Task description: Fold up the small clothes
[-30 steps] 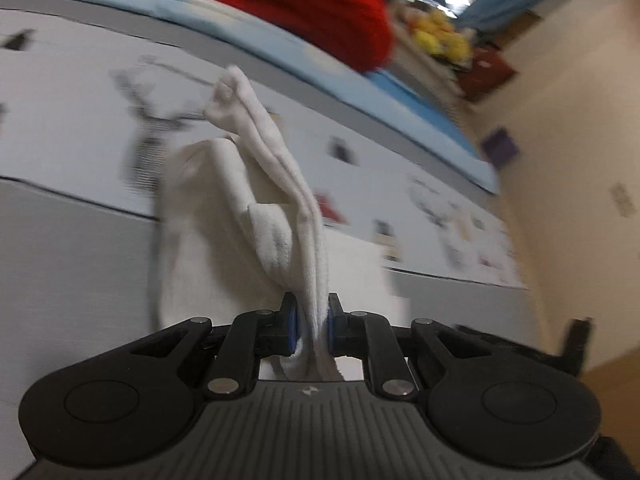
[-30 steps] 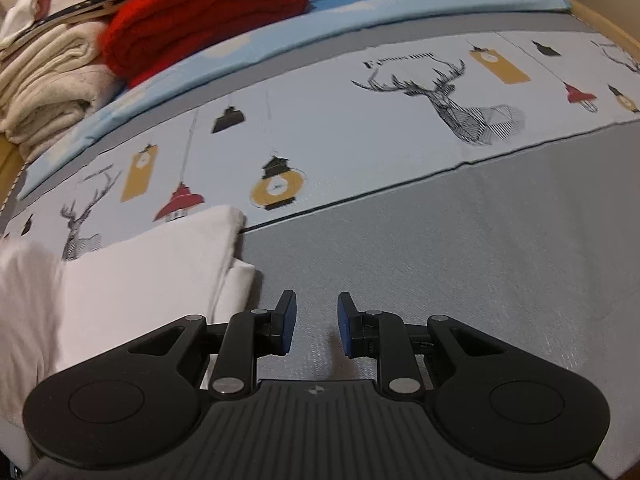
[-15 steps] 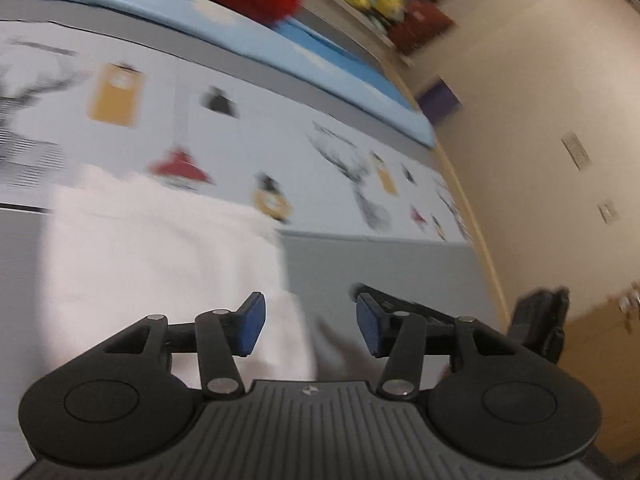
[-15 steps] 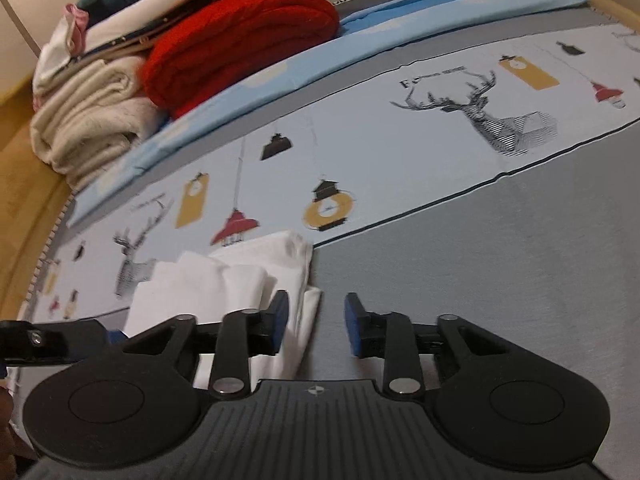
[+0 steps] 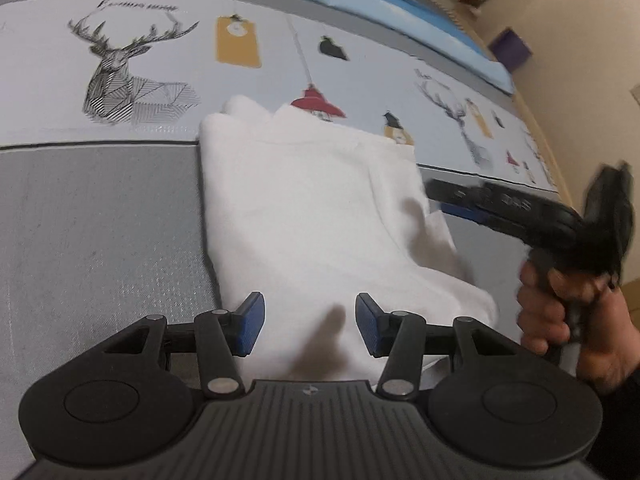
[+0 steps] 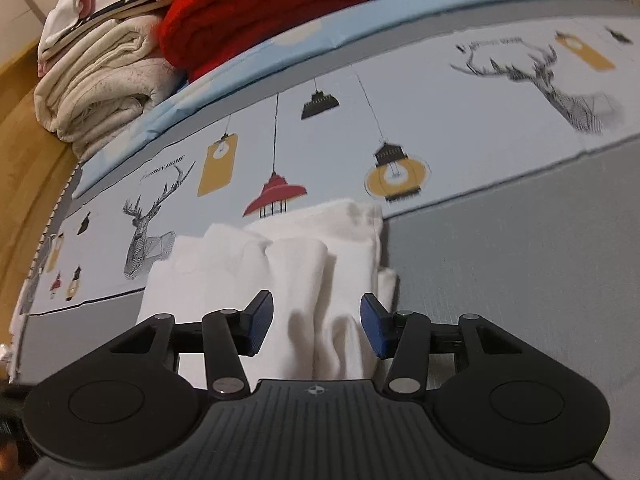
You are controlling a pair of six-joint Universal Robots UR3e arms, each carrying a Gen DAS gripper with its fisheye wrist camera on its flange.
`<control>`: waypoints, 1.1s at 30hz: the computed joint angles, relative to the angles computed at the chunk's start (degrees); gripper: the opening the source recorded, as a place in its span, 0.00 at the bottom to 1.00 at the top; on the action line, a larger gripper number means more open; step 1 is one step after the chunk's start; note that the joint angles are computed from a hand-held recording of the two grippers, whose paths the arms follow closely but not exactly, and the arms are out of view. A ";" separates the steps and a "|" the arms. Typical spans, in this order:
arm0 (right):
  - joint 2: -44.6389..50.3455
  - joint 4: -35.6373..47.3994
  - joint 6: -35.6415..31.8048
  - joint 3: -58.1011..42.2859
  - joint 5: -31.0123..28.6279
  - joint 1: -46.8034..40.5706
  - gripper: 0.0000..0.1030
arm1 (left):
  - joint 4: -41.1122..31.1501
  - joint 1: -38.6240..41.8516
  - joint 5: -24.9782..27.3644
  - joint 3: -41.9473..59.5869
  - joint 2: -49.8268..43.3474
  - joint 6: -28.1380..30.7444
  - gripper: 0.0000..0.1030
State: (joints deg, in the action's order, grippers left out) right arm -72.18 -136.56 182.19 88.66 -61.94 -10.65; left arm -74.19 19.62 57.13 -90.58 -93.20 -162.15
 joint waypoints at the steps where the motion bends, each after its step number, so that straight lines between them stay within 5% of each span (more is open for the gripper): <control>1: 0.83 -0.51 0.30 -0.63 -0.11 0.51 0.49 | -0.99 0.25 0.10 0.09 0.05 0.90 0.53; 4: 4.07 -0.50 0.28 -3.80 -0.89 2.32 0.38 | -0.86 0.81 -0.56 0.46 0.29 2.04 0.53; 6: 5.95 0.82 0.28 -5.95 -1.15 3.09 0.06 | -1.43 0.61 0.22 1.61 -0.53 1.56 0.53; 9: 6.18 0.90 0.02 -6.25 -0.31 3.18 0.02 | -1.42 -0.63 2.38 3.47 -2.21 0.29 0.54; 13: -0.58 -12.14 6.44 3.31 2.73 -1.46 0.02 | -1.38 -2.95 4.53 5.17 -4.06 -0.39 0.56; 21: 0.08 -1.93 5.90 0.94 -5.33 -3.32 0.08 | -0.98 -11.92 17.00 7.43 -8.95 1.46 0.57; 23: -2.38 -1.32 4.44 3.46 0.28 -5.45 0.19 | -0.78 -11.95 16.95 7.33 -8.94 1.96 0.57; 24: -3.94 -0.40 3.11 5.01 4.02 -6.97 0.28 | -0.62 -11.46 16.44 7.04 -8.77 2.06 0.58; 27: -7.81 10.99 -6.91 5.35 11.91 -10.19 0.32 | -0.58 -9.48 14.49 6.60 -7.91 0.77 0.60; 33: -11.97 36.97 -31.15 1.41 13.55 -12.91 0.32 | 0.72 -7.44 11.38 6.73 -6.75 -4.73 0.60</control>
